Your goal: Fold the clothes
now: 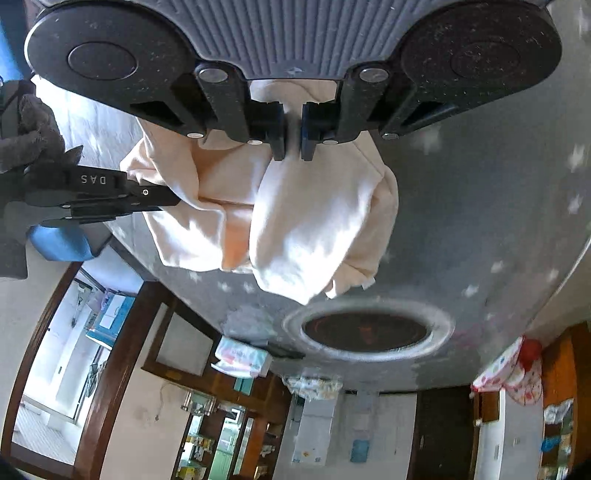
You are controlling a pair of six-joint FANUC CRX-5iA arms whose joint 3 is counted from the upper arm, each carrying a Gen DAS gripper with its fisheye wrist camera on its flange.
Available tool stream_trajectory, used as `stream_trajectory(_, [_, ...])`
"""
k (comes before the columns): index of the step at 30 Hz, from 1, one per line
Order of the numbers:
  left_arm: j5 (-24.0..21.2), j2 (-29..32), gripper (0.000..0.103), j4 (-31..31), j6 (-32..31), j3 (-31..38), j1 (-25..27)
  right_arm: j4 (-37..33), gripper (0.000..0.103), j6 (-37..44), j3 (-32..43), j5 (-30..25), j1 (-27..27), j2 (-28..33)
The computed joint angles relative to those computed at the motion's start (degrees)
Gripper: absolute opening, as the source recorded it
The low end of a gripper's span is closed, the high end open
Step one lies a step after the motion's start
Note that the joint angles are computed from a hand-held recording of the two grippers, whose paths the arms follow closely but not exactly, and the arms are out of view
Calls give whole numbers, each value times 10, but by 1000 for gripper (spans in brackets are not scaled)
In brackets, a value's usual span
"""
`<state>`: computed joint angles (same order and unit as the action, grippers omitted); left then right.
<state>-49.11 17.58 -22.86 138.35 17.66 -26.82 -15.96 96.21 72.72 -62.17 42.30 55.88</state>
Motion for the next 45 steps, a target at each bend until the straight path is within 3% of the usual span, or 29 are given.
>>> stream_trajectory(6, [5, -58, 10, 26, 17, -76, -14, -53, 9, 69, -150, 21, 5, -99])
stream_trajectory(10, [3, -77, 18, 16, 47, -93, -22, -60, 19, 77, -211, 44, 8, -141])
stream_trajectory(15, [3, -63, 42, -33, 59, -54, -34, -30, 39, 17, -264, 111, 14, -170])
stream_trajectory(19, [-13, -15, 43, -65, 30, 9, -40, 0, 54, -37, -293, 160, 20, -180])
stream_trajectory(22, [-25, 26, 43, -58, -10, 57, -33, 11, 57, -65, -308, 187, 23, -185])
stream_trajectory(25, [-46, 66, 43, -58, -44, 101, -30, 11, 65, -78, -317, 207, 25, -188])
stream_trajectory(28, [-81, 101, 40, -57, -58, 140, -27, 12, 65, -86, -324, 223, 28, -190])
stream_trajectory(32, [-55, 90, 10, -58, -43, 114, -20, 5, 71, -91, -320, 224, 29, -186])
stream_trajectory(35, [-12, 50, 4, -72, 7, 62, -17, 3, 71, -97, -314, 220, 30, -180])
stream_trajectory(39, [13, -16, 3, -139, 127, -3, -25, 11, 71, -105, -305, 217, 34, -172])
stream_trajectory(42, [-7, -65, 3, -209, 241, -45, -42, 23, 71, -103, -292, 213, 37, -163])
stream_trajectory(45, [-64, -106, 3, -271, 341, -82, -70, 36, 71, -102, -273, 209, 40, -150])
